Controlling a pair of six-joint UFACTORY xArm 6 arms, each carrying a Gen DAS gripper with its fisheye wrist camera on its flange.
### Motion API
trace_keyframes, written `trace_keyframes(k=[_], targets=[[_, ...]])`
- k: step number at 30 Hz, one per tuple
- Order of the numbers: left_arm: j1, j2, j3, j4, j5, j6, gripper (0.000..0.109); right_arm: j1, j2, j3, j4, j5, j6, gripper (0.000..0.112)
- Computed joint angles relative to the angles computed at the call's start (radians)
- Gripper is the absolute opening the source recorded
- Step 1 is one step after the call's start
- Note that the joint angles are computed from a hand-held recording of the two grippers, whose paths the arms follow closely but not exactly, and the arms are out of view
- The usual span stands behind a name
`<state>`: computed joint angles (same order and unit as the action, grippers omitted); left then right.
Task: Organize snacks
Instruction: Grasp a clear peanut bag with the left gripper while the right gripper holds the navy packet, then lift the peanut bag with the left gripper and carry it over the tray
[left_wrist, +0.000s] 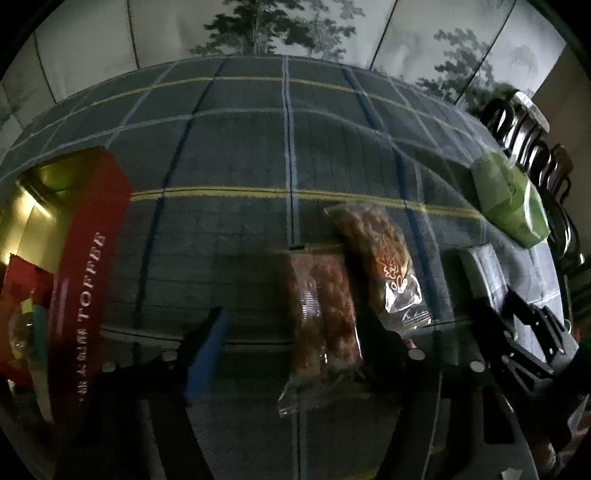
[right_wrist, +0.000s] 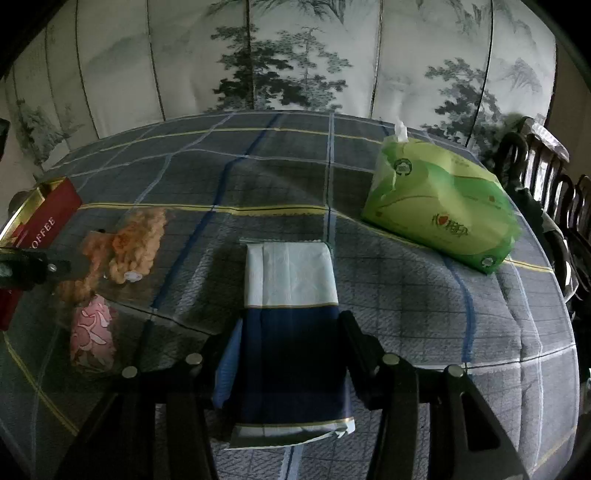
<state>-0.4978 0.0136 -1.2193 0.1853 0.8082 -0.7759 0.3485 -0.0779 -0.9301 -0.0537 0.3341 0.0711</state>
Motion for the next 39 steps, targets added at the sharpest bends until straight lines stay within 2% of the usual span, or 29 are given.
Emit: trace_keyframes(k=[6, 9, 11, 13, 17, 29, 39], targets=[[-0.011, 0.027, -0.017, 0.033, 0.007, 0.005, 0.063, 0.002, 0.002, -0.002, 0.015, 0.000, -0.017, 0.053], [-0.014, 0.037, -0.032, 0.054, 0.025, 0.011, 0.058, 0.002, 0.004, -0.005, 0.016, 0.001, -0.018, 0.053], [-0.021, 0.043, -0.043, 0.082, 0.046, 0.016, 0.043, 0.001, 0.003, -0.005, 0.017, 0.001, -0.019, 0.053], [-0.023, 0.041, -0.043, 0.093, 0.051, 0.026, 0.034, 0.001, 0.003, -0.004, 0.017, 0.001, -0.020, 0.053], [-0.011, 0.014, -0.010, 0.062, 0.028, 0.050, 0.033, 0.001, 0.003, -0.004, 0.018, 0.001, -0.020, 0.053], [-0.024, -0.139, 0.101, 0.062, 0.054, 0.082, 0.033, 0.001, 0.003, -0.004, 0.017, 0.001, -0.019, 0.053], [-0.007, -0.330, 0.172, 0.188, 0.114, 0.061, 0.033, 0.001, 0.004, -0.004, 0.016, 0.000, -0.019, 0.053]])
